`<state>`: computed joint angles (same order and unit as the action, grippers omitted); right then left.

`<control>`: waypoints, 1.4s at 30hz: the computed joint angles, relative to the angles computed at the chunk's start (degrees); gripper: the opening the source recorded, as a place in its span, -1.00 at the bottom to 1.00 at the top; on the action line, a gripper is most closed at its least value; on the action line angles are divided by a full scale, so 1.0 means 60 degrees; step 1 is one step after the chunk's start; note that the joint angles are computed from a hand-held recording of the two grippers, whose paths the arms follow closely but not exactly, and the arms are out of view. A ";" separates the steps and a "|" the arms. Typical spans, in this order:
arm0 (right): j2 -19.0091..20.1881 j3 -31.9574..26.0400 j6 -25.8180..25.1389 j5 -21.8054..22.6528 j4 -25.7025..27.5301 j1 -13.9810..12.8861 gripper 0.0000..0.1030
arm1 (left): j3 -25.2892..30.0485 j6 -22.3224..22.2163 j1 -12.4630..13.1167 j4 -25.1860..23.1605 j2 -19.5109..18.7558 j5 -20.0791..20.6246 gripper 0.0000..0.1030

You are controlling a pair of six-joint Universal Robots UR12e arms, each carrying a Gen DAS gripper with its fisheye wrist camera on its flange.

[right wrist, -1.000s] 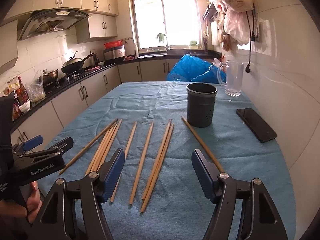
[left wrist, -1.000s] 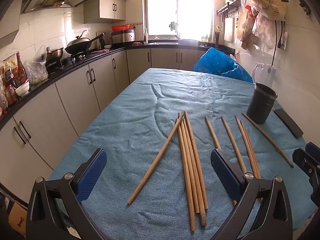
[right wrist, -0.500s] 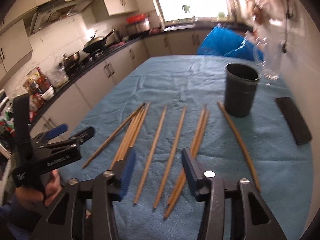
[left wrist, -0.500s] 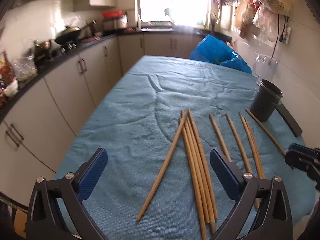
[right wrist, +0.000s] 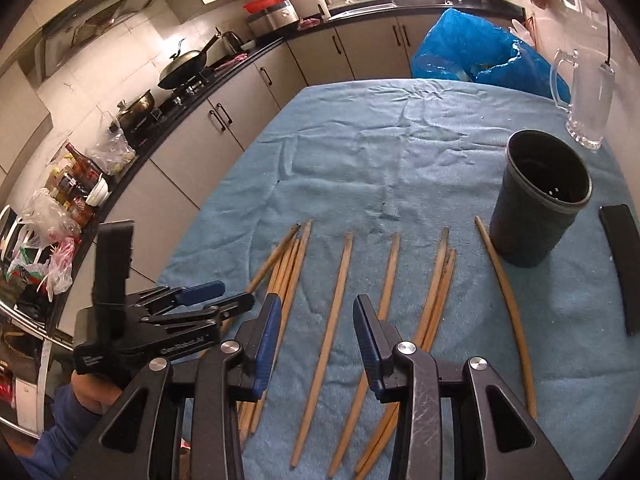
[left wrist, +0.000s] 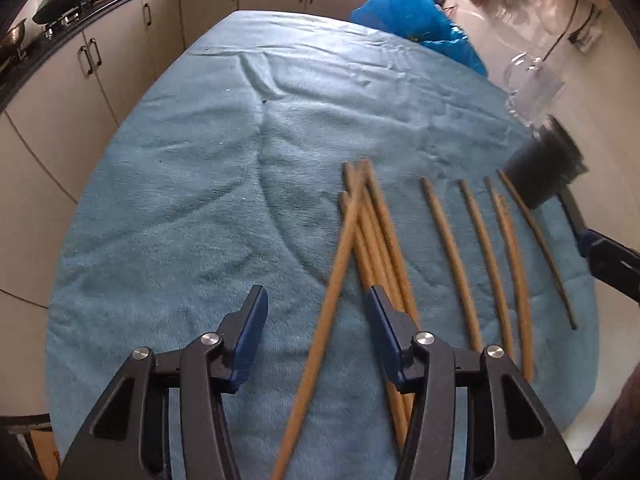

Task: Organize utensils
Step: 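Move both grippers down toward the row of wooden chopsticks, then close the left gripper on a chopstick while the right gripper grasps another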

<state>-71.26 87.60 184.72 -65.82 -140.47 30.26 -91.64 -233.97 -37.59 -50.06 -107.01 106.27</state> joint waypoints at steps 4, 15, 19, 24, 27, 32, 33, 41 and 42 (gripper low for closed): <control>0.0150 -0.0187 0.0149 -0.0021 0.0205 -0.0010 -0.21 | 0.0305 -0.0217 0.0043 -0.0907 -0.0109 0.0320 -0.54; 0.1232 -0.1786 -0.0119 -0.0126 0.2110 0.0195 -0.22 | 0.0055 -0.0404 0.0520 -0.0677 0.0123 -0.0305 -0.52; 0.1729 -0.2444 -0.0055 -0.0565 0.2781 0.0325 -0.35 | 0.0371 -0.0049 0.0692 -0.0969 -0.0067 -0.0353 -0.48; 0.2121 -0.2911 0.0048 -0.1130 0.3119 0.0414 -0.48 | 0.0935 0.0207 0.0765 -0.1450 -0.0452 -0.0218 -0.46; 0.2271 -0.3161 -0.0028 -0.1321 0.3381 0.0469 -0.48 | 0.1120 0.0313 0.0763 -0.1697 -0.0564 -0.0070 -0.45; 0.2471 -0.3442 -0.0283 -0.1650 0.3739 0.0606 -0.48 | 0.1080 0.0409 0.0789 -0.1598 -0.0546 -0.0103 -0.46; 0.2514 -0.3485 -0.0302 -0.1671 0.3775 0.0621 -0.48 | 0.1053 0.0427 0.0794 -0.1561 -0.0528 -0.0116 -0.48; 0.2567 -0.3489 -0.0556 -0.1816 0.3603 0.0660 -0.85 | 0.0792 0.0275 0.0819 -0.1202 -0.0356 -0.0059 -0.87; 0.2528 -0.3404 -0.0507 -0.1623 0.3469 0.0610 -0.85 | 0.0672 0.0257 0.0808 -0.0901 -0.0274 -0.0047 -0.87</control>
<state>-56.09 67.17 181.68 -75.56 -119.65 33.92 -87.61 -232.43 -32.74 -55.47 -108.65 105.99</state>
